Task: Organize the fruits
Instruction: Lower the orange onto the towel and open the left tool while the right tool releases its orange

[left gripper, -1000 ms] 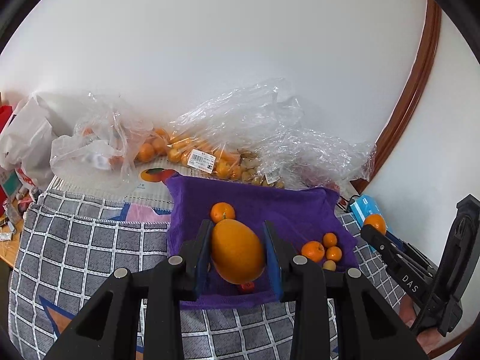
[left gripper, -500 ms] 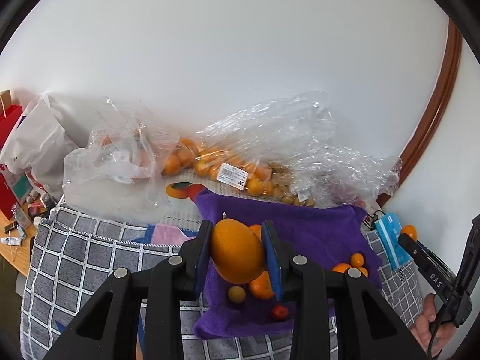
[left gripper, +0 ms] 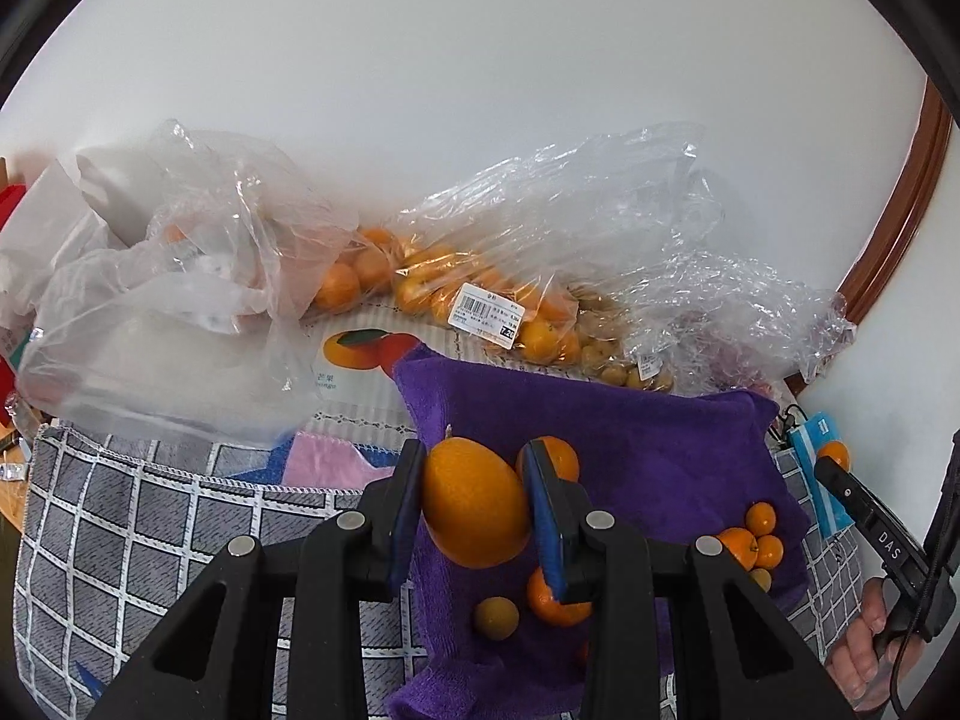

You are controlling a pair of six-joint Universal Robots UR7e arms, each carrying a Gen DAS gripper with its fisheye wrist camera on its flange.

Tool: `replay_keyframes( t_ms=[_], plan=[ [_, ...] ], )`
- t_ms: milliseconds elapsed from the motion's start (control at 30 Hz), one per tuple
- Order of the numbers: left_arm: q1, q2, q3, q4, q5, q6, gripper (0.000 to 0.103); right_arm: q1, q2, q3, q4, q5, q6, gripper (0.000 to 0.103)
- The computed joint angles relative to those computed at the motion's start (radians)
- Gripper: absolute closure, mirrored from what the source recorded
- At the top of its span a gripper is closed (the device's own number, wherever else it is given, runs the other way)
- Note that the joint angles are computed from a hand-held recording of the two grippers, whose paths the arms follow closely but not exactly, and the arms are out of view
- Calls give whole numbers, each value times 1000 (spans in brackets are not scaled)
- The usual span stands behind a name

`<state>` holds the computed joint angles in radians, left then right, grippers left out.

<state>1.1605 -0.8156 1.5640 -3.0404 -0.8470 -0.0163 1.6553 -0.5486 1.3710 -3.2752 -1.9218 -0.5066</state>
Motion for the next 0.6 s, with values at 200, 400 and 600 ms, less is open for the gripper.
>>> replay_keyframes(
  t_ms=[200,400,600],
  plan=[
    [23,42,-57,73,-44,-20,72,-19,39,-58,74,6,13,69],
    [41,86,-101,115,-60,-25,72,-34,71,-101,159,20,47,69],
    [52,113,-126,155,-63,-35,72,-38,100,-134,201,-1,45,69]
  ],
)
